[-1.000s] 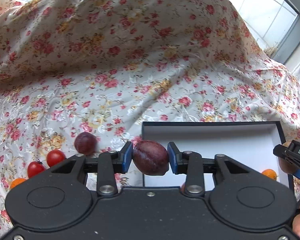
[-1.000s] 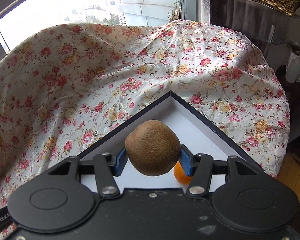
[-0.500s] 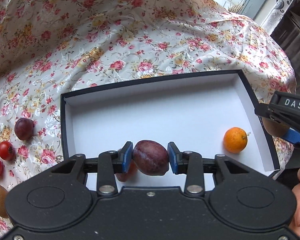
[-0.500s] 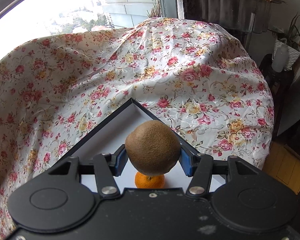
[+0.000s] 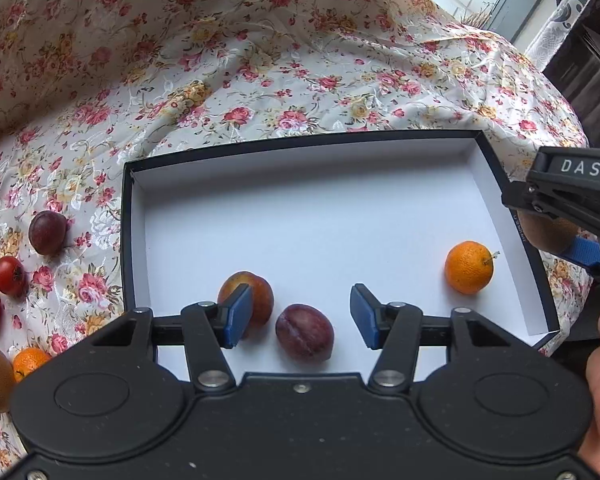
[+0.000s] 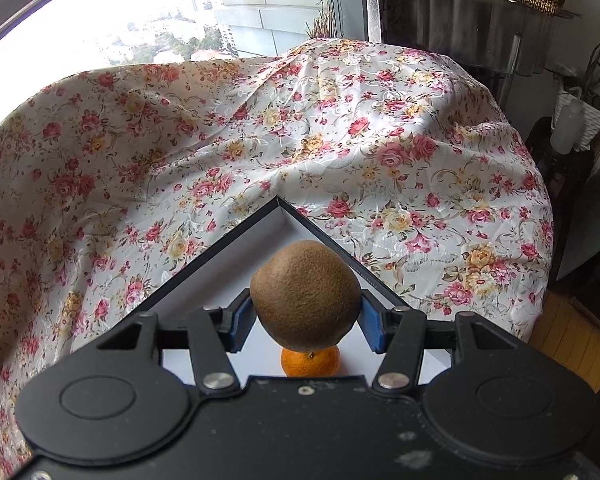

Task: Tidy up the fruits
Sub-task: 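Lower the brown kiwi into the box with the right tool and open it, then withdraw both open tools from the box toward the loose fruit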

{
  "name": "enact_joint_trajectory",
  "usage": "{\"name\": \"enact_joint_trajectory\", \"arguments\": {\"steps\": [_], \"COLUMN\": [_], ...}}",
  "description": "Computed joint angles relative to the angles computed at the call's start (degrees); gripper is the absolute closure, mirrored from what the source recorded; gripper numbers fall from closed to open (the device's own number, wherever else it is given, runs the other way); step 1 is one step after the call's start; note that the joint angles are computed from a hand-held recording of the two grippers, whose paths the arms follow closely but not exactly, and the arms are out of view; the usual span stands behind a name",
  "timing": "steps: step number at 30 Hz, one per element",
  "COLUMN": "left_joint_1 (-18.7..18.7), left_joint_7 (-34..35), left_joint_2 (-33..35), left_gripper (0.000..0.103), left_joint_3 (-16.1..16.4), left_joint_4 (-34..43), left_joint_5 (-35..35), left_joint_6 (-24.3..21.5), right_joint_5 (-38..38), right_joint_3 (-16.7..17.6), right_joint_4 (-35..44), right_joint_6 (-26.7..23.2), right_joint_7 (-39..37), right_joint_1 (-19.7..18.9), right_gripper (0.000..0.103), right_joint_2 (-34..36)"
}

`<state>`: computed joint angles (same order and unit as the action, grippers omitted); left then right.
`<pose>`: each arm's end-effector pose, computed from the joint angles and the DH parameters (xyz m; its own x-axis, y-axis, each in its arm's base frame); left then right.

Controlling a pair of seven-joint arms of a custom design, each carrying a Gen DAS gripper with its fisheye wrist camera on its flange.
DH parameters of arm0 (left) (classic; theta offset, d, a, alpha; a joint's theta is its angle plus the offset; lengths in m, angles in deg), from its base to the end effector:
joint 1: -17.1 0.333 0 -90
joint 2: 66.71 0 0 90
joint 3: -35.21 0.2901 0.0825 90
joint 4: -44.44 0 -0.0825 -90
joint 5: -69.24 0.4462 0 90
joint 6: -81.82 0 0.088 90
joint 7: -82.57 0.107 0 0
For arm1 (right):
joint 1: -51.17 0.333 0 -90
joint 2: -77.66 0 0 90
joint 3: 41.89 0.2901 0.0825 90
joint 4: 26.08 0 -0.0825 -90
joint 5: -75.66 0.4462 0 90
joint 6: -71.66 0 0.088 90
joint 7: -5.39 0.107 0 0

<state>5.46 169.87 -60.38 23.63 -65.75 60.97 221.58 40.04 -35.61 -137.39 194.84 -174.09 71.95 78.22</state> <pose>0.6195 -0.2630 0.4247 -0.2869 -0.9430 0.1688 -0.9019 0.2065 -0.3795 0.5812 0.2697 0.4522 -0.6994 -0.7068 -0.1064 -0.5569 0.6322 -0.5387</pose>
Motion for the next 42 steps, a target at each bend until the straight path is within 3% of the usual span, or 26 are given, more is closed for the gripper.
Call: {"name": "enact_joint_trajectory", "arguments": {"steps": [6,13,23,25,27,29,32,33,35,36,39,42], "left_joint_1": [0.41,0.8,0.73,0.77,0.78,0.78,0.82,0.88,0.91,0.88,0.85,0.83], "left_joint_7": [-4.19,-5.26,-5.54,-5.48,-5.52,-5.58,-6.05,-5.9,-5.75,-5.9,-6.13,-6.94], "left_joint_2": [-0.2,-0.13,-0.25,-0.3,-0.51,-0.67,-0.74,-0.75,-0.84,-0.91,-1.05,-1.2], "left_gripper": [0.043,0.043,0.043,0.043,0.043,0.043,0.043,0.043,0.043,0.043,0.043,0.043], "left_joint_3": [0.83,0.81,0.78,0.77,0.78,0.79,0.83,0.8,0.78,0.8,0.83,0.95], "left_joint_4": [-0.39,-0.51,-0.64,-0.68,-0.87,-1.01,-1.08,-1.09,-1.2,-1.29,-1.43,-1.56], "left_joint_5": [2.09,2.64,3.46,3.31,3.47,3.66,3.85,3.51,3.4,3.68,4.26,5.39], "left_joint_6": [1.39,1.16,1.53,1.45,1.58,1.73,1.9,1.87,1.86,1.92,2.01,2.33], "right_joint_5": [0.58,3.01,1.73,6.11,7.55,6.3,0.47,3.63,11.84,11.12,4.01,2.47], "right_joint_3": [-0.11,-0.31,0.22,-0.13,-0.45,-0.51,0.07,0.74,-0.81,-0.86,-0.38,-0.11], "right_joint_4": [-0.6,-4.74,-1.81,0.48,-0.39,-1.22,0.23,1.37,1.18,0.62,1.58,3.28], "right_joint_6": [1.16,8.69,6.24,3.78,4.65,5.98,2.75,2.64,3.78,4.19,2.14,0.21], "right_joint_7": [-0.59,1.06,-2.15,-7.12,-6.23,-5.44,-3.46,-6.91,-10.03,-8.85,-6.08,-7.18], "right_joint_1": [-0.1,-1.43,-1.1,-1.07,-0.97,-0.86,0.07,-1.23,-1.12,-0.95,0.13,0.9], "right_gripper": [0.046,0.045,0.044,0.045,0.045,0.045,0.042,0.042,0.067,0.068,0.059,0.058], "right_joint_2": [-0.37,-3.07,-0.54,1.6,1.07,0.18,0.68,2.18,2.71,2.18,2.0,3.1]}}
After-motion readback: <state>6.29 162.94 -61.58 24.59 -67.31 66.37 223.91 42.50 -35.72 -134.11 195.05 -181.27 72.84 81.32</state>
